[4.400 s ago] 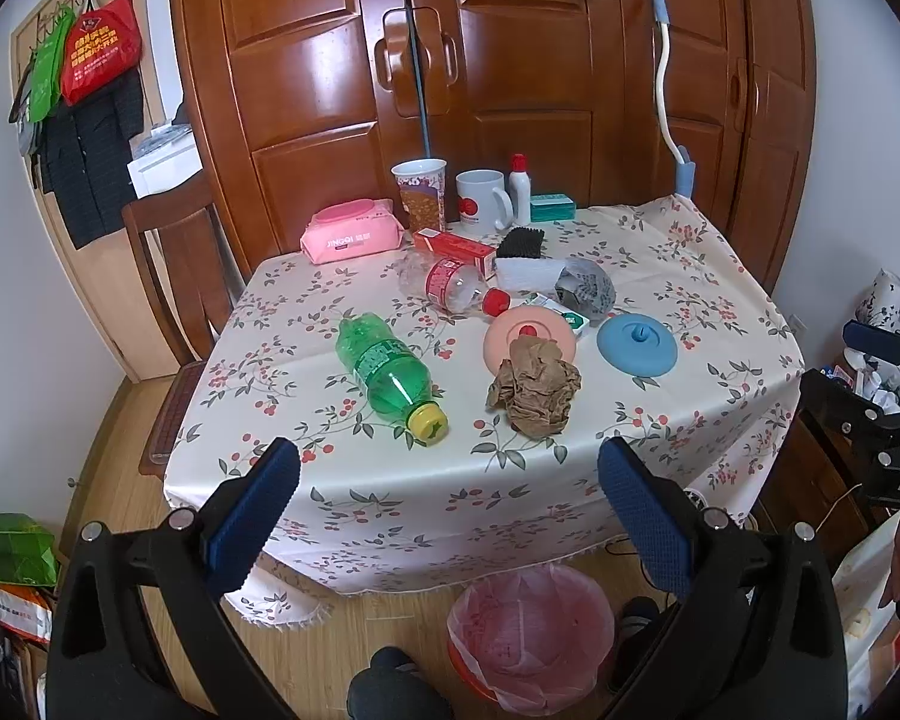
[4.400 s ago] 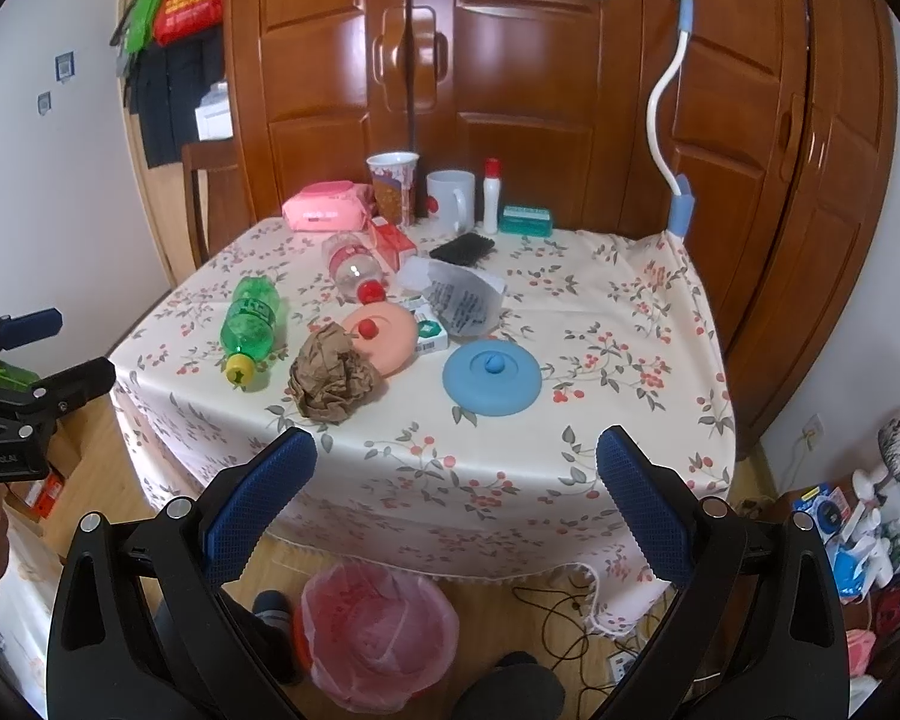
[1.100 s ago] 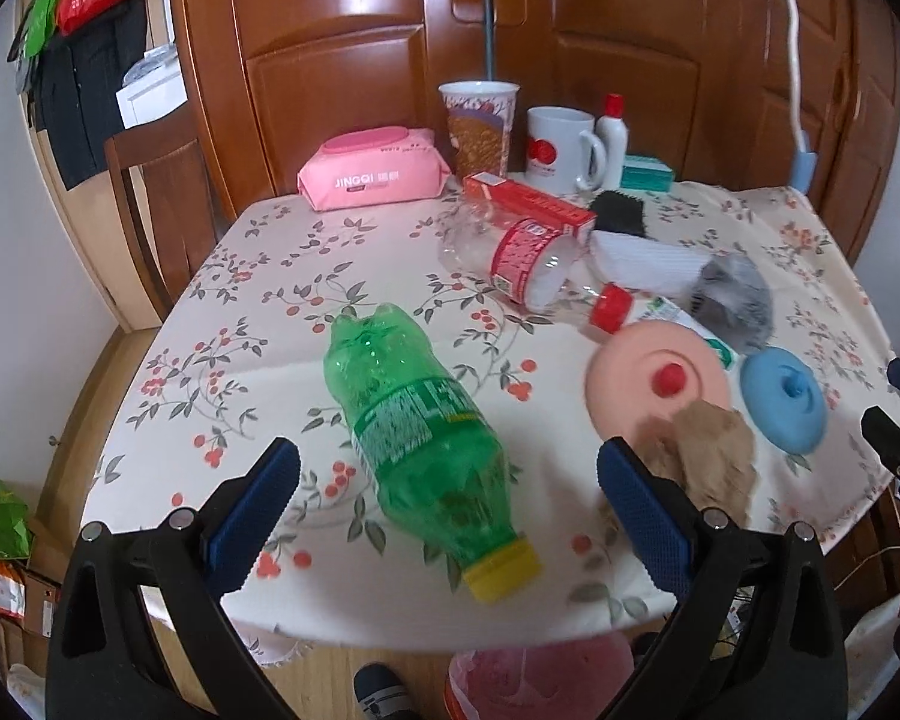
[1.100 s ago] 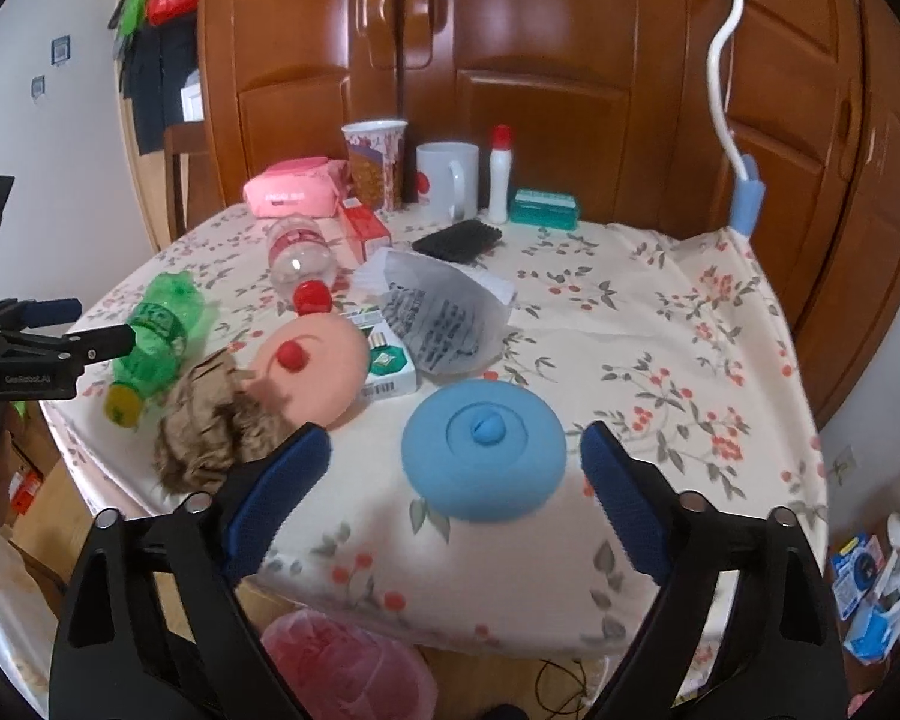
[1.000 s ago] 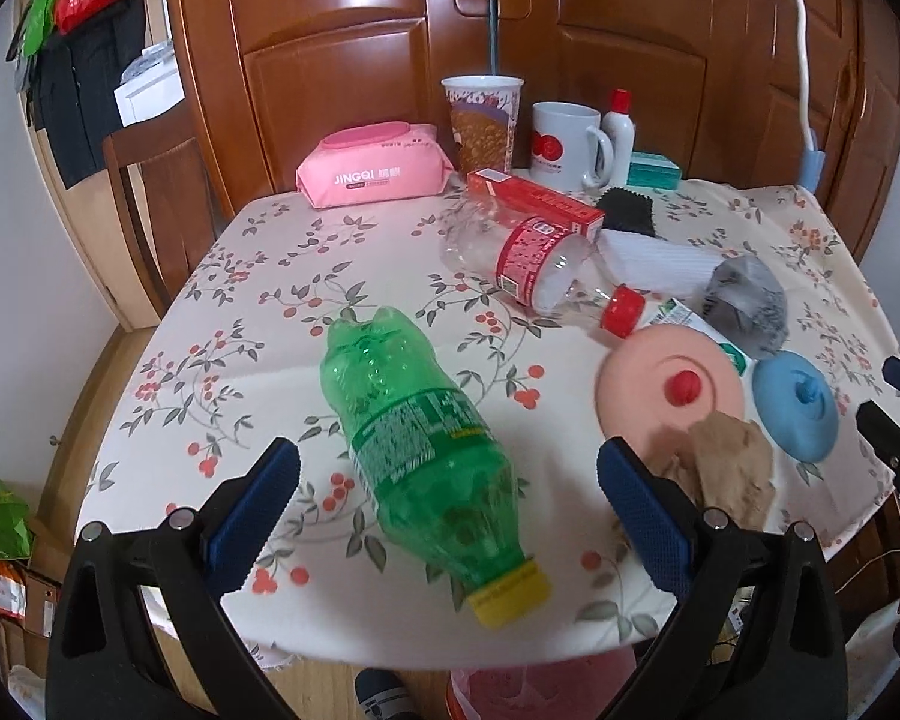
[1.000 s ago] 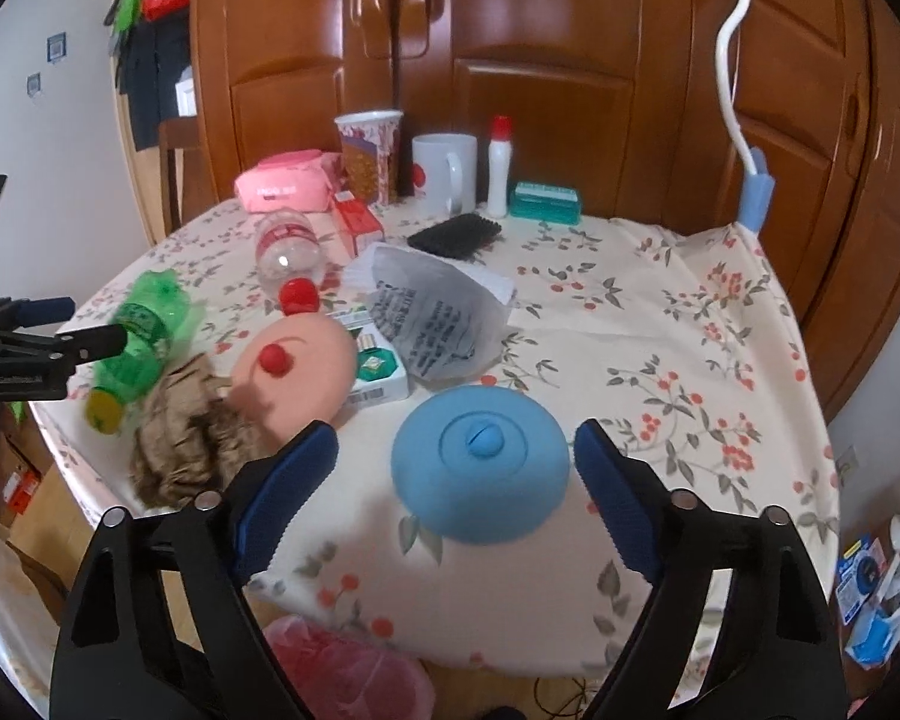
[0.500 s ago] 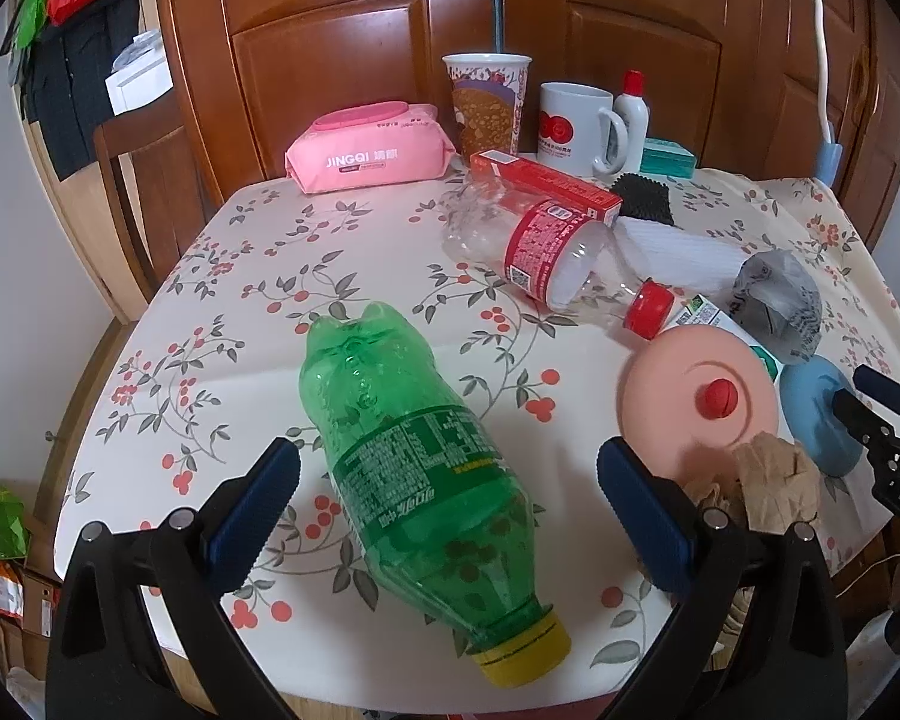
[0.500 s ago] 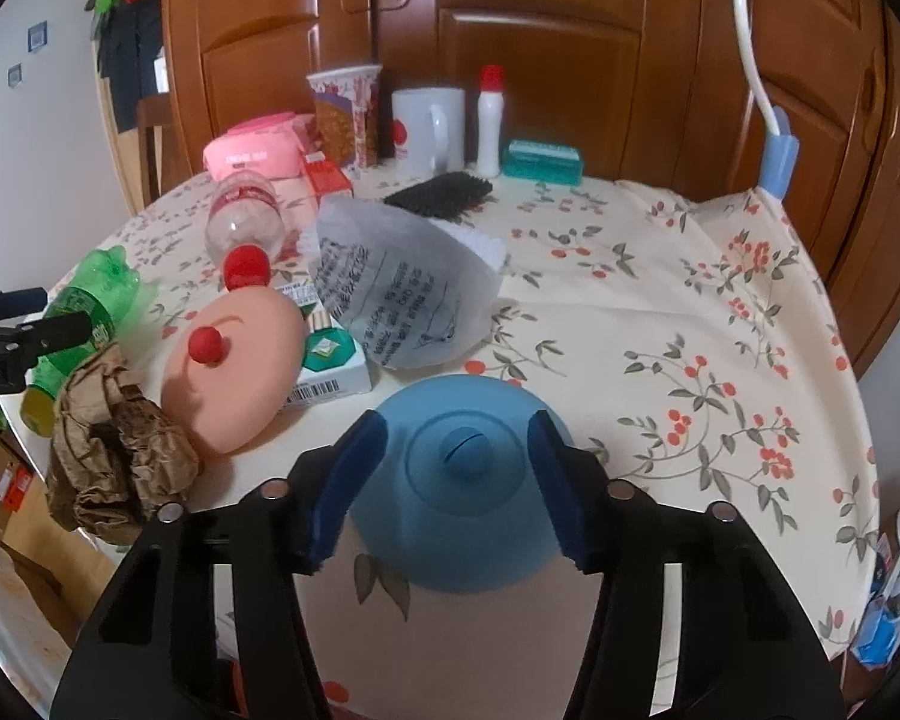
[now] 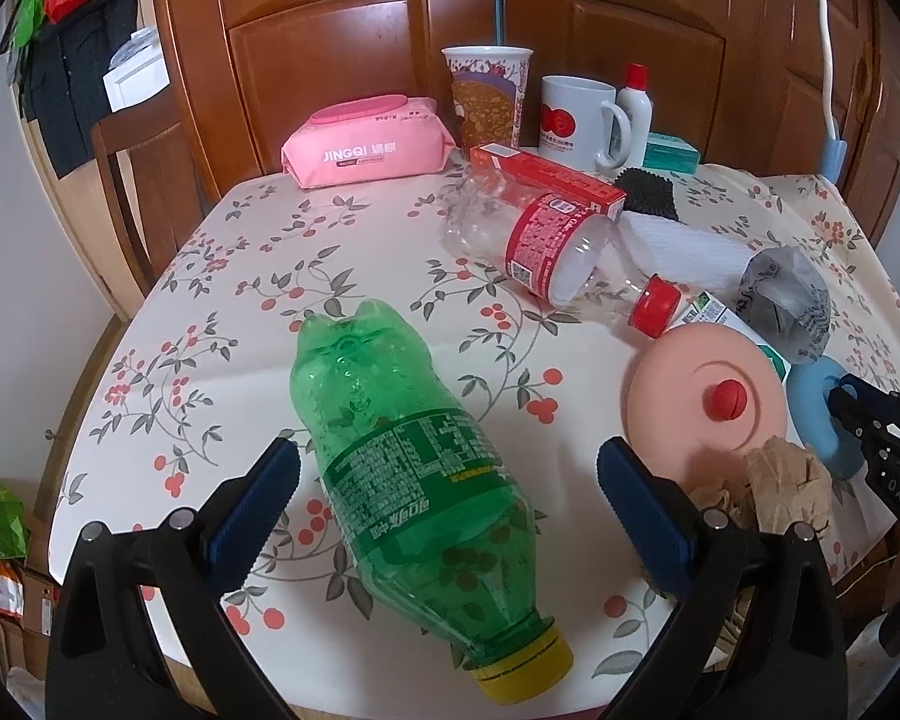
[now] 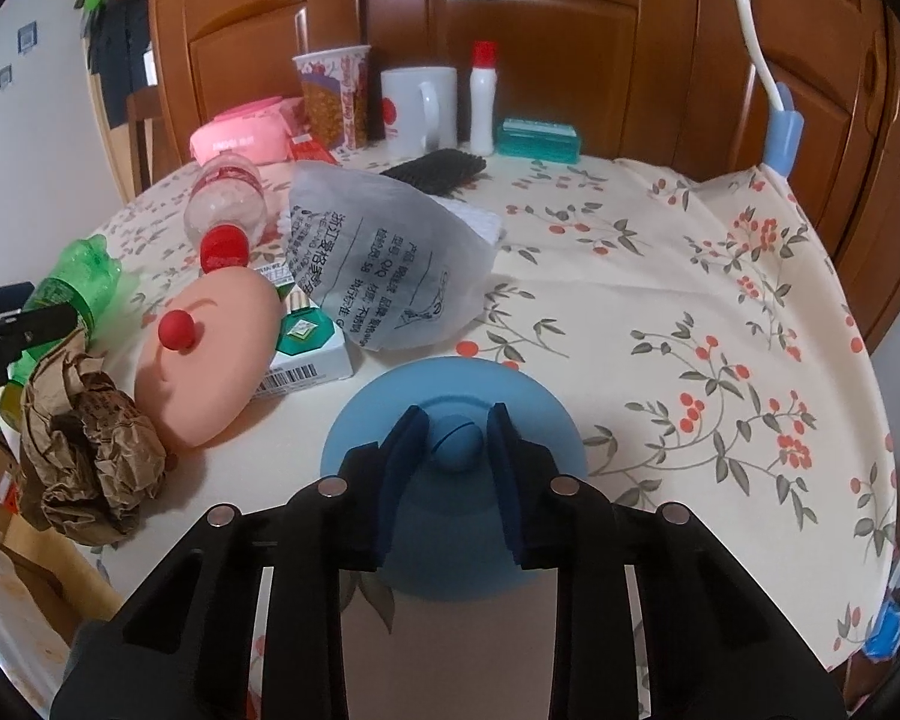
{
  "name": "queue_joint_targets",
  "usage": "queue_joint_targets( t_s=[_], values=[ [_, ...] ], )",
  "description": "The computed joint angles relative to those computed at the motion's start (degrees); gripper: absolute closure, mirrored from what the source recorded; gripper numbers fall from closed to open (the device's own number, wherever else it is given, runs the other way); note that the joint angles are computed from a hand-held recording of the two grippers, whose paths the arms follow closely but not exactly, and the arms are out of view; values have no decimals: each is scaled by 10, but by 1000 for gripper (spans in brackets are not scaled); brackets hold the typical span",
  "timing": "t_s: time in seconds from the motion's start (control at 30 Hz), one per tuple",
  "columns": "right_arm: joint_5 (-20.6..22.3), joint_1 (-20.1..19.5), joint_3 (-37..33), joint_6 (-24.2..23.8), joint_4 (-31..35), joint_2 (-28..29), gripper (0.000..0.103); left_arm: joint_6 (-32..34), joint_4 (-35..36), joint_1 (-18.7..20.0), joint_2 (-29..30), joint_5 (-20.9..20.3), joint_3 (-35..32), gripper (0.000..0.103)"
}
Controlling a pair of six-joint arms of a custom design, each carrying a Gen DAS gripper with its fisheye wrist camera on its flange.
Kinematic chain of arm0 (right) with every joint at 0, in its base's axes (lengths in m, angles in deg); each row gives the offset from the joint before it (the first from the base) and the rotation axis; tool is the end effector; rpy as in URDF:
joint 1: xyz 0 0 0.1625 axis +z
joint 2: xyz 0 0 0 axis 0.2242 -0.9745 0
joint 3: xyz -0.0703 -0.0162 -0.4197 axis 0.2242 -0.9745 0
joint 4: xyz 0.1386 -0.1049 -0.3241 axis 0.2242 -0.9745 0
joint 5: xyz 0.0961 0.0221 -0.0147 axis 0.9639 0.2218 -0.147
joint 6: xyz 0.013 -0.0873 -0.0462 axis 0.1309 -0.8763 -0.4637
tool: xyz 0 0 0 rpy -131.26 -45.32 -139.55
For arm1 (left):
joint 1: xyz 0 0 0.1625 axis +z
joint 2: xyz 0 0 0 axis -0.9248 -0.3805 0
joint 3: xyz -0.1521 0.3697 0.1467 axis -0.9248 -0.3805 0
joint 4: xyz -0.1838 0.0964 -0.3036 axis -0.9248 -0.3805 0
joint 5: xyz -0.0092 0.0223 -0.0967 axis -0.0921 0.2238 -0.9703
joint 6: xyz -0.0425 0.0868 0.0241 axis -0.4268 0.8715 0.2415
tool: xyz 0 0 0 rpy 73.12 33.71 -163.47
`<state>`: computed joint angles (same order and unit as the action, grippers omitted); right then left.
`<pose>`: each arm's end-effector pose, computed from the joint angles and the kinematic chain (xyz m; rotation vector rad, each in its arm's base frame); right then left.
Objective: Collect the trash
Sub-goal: 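Grasp the blue silicone lid with the right tool while the left tool grasps the green bottle, then lift the green bottle and blue lid and carry both over the pink bin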
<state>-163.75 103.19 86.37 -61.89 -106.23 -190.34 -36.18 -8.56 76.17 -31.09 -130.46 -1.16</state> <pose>0.1950 -0.2567 0.5405 0.4956 -2.2354 0.8780 -0.5675 -0.2923 0.2087 0.5250 2.2207 -0.7533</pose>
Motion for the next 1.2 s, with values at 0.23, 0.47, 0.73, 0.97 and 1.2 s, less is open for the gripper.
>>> queue_joint_targets(
  t_s=[0.23,0.47,0.73,0.97,1.2],
  values=[
    [-20,8,19,-15,-40,3,77,-1,2,6,6,5,-5,5],
    [-27,10,23,-26,-50,4,77,-14,20,22,16,6,-17,8],
    [-30,11,24,-29,-53,4,77,7,-6,35,9,-19,-3,30],
    [-42,16,21,-25,-44,9,77,36,-32,38,1,-34,8,36],
    [-45,19,24,-37,-57,12,80,54,-73,35,-10,-39,29,37]
  ],
)
